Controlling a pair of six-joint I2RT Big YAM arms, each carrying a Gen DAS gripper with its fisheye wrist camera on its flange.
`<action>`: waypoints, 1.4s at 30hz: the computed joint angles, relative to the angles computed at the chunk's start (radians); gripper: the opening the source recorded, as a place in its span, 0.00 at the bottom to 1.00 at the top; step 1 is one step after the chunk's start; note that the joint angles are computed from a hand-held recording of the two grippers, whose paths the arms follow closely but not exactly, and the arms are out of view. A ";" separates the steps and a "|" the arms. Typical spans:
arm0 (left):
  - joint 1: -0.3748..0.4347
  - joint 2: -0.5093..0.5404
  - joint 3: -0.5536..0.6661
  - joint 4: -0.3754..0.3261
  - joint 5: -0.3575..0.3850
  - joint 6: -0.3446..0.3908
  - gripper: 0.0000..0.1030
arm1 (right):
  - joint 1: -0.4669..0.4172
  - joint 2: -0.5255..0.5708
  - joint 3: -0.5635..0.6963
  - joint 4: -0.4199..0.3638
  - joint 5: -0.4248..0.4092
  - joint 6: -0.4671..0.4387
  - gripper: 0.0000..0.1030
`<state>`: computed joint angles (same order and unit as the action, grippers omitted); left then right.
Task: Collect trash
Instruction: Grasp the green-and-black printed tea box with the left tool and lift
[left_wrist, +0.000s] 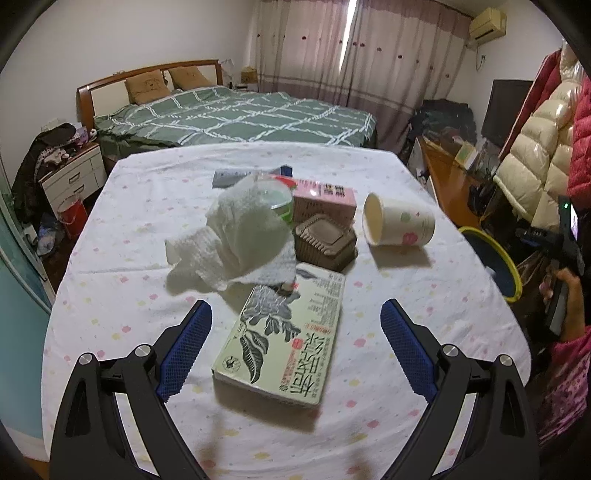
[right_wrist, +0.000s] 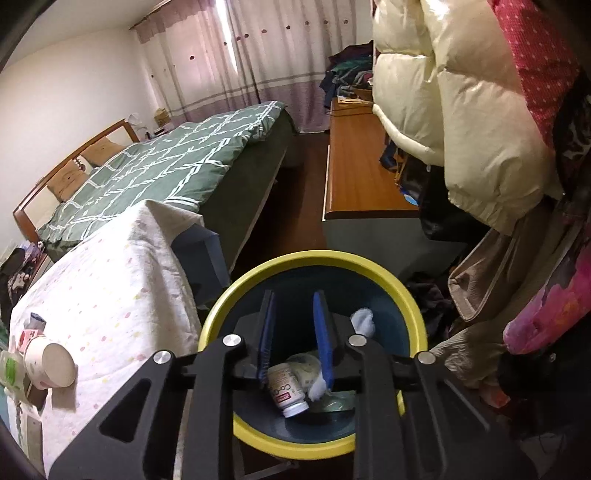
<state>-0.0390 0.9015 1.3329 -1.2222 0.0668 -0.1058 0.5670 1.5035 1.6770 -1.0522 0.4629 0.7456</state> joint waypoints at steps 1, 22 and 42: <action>0.006 0.002 -0.003 -0.003 0.008 0.007 0.89 | 0.003 0.003 0.003 0.000 -0.001 -0.003 0.20; 0.003 0.151 -0.005 -0.045 0.022 0.135 0.89 | 0.031 0.058 0.046 -0.011 -0.049 -0.031 0.23; -0.052 0.112 -0.012 -0.135 -0.001 0.109 0.73 | 0.042 0.041 0.018 0.010 -0.073 -0.031 0.24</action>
